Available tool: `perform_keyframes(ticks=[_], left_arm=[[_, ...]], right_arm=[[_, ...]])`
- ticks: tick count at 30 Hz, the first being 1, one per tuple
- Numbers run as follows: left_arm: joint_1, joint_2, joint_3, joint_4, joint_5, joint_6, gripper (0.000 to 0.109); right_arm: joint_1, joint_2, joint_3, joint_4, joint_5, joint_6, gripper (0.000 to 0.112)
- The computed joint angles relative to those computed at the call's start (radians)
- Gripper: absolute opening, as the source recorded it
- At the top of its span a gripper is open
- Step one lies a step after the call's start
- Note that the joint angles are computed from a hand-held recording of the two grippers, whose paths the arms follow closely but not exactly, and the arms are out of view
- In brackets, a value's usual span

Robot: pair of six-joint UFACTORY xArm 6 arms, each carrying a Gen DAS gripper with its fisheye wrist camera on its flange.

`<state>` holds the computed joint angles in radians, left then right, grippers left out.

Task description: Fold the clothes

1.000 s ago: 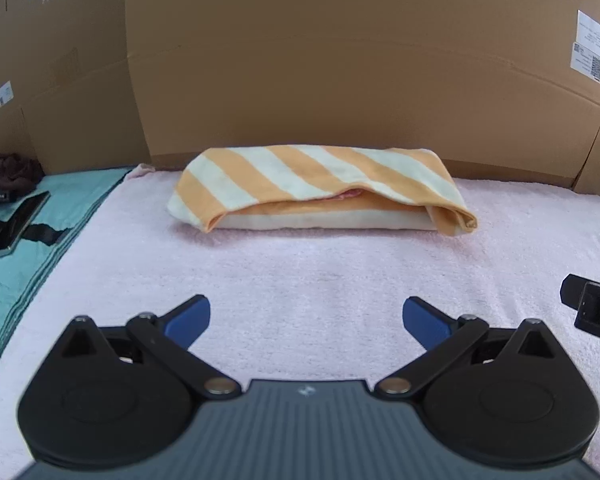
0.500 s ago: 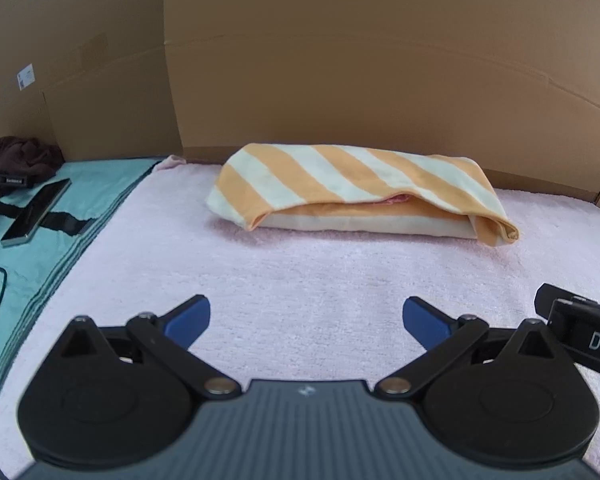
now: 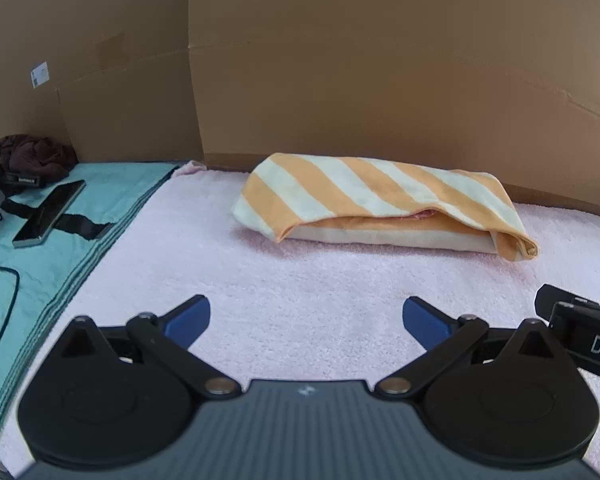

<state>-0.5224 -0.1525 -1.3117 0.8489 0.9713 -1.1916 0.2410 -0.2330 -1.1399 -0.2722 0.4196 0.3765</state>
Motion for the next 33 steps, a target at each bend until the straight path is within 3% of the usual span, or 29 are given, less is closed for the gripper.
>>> perform_keyframes(ticks=[7, 33], left_arm=[[-0.004, 0.004, -0.014, 0.008, 0.020, 0.014, 0.102], [0.024, 0.024, -0.026, -0.048, -0.031, 0.070, 0.102]], right_arm=[[0.001, 0.002, 0.000, -0.007, -0.010, 0.003, 0.102], [0.006, 0.035, -0.040, -0.077, -0.006, 0.053, 0.102]])
